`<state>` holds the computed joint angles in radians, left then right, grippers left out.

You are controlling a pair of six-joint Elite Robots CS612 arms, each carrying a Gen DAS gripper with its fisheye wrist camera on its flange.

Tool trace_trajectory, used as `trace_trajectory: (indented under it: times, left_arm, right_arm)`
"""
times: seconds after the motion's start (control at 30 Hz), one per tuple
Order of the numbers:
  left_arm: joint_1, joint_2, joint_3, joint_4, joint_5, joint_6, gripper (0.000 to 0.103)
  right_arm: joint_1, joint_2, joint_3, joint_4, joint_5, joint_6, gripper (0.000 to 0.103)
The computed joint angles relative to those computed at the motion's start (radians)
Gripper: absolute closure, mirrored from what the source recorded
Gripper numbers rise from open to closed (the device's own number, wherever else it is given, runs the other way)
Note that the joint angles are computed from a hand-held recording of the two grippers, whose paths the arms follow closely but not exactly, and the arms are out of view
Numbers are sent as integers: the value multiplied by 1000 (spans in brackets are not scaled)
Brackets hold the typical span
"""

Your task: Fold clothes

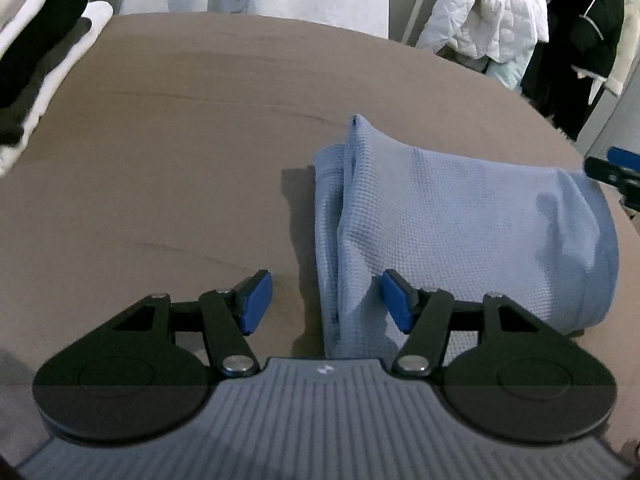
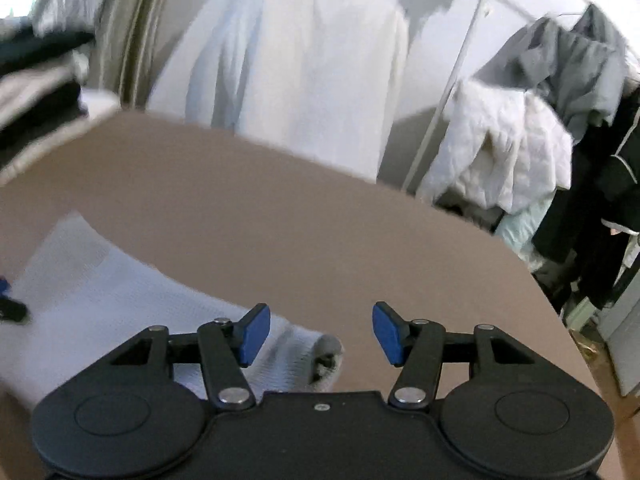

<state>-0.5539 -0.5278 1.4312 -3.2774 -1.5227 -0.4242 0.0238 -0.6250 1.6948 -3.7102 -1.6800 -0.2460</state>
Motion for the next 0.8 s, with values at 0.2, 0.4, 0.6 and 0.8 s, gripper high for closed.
trace_trajectory:
  times: [0.2, 0.4, 0.6, 0.8]
  left_arm:
    - [1, -4, 15, -14, -7, -14, 41]
    - [11, -9, 27, -4, -40, -3, 40]
    - [45, -34, 19, 105, -158, -41, 36]
    - [77, -22, 8, 101, -329, -56, 24]
  right_arm:
    - [-34, 8, 54, 39, 174, 24, 45]
    - [-131, -8, 70, 193, 362, 333, 42]
    - [-118, -61, 97, 245, 256, 368, 40]
    - [-193, -99, 123, 390, 629, 601, 37]
